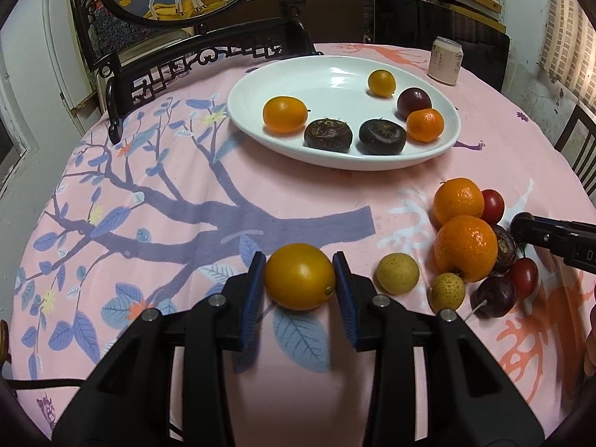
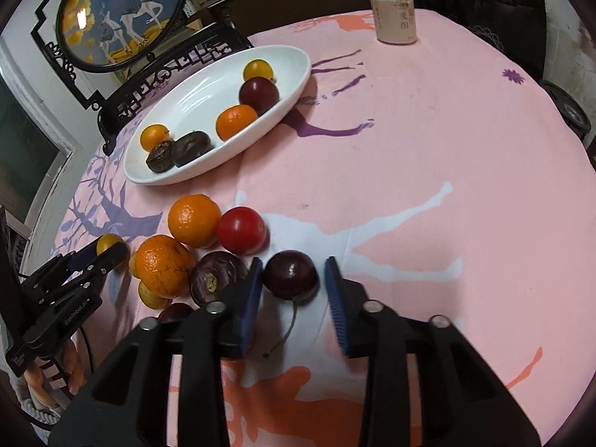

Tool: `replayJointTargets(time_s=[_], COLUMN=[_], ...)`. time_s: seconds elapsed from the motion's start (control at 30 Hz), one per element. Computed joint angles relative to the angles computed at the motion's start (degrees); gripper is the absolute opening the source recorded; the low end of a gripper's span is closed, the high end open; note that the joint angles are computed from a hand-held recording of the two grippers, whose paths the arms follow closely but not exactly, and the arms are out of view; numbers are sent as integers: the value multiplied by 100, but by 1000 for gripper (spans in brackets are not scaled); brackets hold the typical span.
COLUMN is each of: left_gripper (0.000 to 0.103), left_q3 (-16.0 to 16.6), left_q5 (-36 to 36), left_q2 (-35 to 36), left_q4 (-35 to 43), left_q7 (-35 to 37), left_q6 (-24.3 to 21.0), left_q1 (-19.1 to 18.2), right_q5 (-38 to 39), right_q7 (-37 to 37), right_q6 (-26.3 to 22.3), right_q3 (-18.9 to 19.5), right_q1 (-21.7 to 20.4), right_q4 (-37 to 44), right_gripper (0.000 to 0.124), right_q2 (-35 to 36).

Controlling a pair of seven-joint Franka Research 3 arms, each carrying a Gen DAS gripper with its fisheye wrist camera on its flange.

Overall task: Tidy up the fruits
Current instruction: 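Grasp a dark red cherry with the right tool while the left tool grasps a yellow oval fruit, then release the cherry from the right tool into the plate while the left tool releases the yellow fruit there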

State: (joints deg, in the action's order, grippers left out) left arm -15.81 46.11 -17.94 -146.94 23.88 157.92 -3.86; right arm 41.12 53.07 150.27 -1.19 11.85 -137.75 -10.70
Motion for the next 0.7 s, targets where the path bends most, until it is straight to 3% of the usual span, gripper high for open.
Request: replayJointTargets(time_s=[0.13,0.37,0.53,0.7], left_gripper=[37,37,37,37], left_q3=[3,-35,-36,173], left_q5=[32,156,364,617], left_q2=[-24,-212,387,1210], left_q4=[-11,113,1081,2001], left_q7=[-53,-280,-205,-292], left_q6=[33,279,-20,-177], left_q1=[7,282,416,240], right_q5=[135,1399,1220,883], right_q7=[-95,-848,-527,-105], right_q6=[89,281,179,46], right_q3=[-20,-230,-58,214], right_q1=[39,179,141,208], right_q4=[-21,34,744,1627], right_gripper=[29,29,29,29], right_q2=[-13,-217,167,890])
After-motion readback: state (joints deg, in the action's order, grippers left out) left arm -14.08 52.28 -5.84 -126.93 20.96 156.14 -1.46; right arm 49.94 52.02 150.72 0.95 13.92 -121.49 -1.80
